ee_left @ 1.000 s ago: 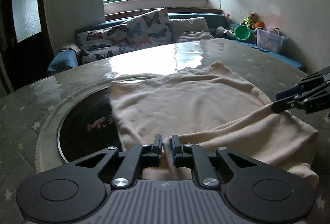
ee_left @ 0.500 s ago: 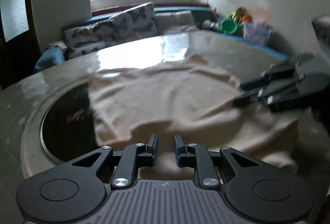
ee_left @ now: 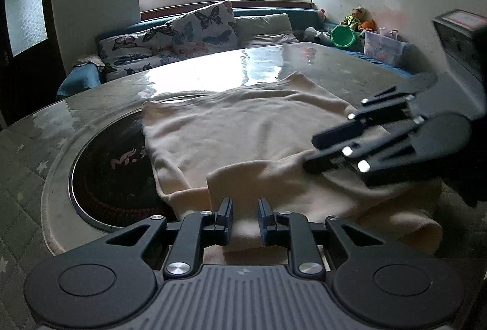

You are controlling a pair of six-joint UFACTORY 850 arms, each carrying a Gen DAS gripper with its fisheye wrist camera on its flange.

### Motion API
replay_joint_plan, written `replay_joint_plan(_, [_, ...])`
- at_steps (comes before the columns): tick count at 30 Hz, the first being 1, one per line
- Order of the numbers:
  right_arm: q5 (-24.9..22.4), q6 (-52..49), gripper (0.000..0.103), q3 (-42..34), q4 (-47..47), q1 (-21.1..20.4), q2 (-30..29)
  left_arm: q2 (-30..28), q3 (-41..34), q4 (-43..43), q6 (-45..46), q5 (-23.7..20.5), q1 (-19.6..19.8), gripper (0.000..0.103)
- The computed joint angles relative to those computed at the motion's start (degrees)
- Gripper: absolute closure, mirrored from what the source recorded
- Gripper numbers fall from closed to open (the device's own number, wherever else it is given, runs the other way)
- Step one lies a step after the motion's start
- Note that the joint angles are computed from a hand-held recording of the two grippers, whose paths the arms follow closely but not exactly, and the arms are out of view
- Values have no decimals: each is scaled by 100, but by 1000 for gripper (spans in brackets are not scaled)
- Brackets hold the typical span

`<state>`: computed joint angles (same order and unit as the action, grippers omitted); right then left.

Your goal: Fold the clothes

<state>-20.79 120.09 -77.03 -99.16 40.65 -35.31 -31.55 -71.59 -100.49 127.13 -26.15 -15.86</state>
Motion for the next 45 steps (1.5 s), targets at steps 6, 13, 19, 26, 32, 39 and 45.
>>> replay_joint_plan(6, [130, 1009, 75, 56, -896, -10, 134, 4, 4, 8, 1, -8, 3, 82])
replay_joint_plan(13, [138, 241, 74, -389, -336, 13, -302, 24, 30, 21, 2, 8, 33, 82])
replay_joint_plan(19, [-161, 434, 74, 5, -249, 57, 44, 36, -26, 222, -279, 21, 23, 81])
replay_joint_plan(26, [-382, 396, 73, 254, 116, 112, 162, -46, -204, 207, -368, -178, -148, 78])
replay_joint_plan(32, [-464, 416, 73, 243, -136, 178, 141, -310, -515, 512, -899, -22, -281, 78])
replay_joint_plan(39, [-528, 959, 74, 393, -656, 216, 251, -291, -451, 212, -712, 41, -237, 76])
replay_joint_plan(45, [-478, 906, 74, 540, -572, 207, 359, -297, -445, 127, -663, 80, -207, 74])
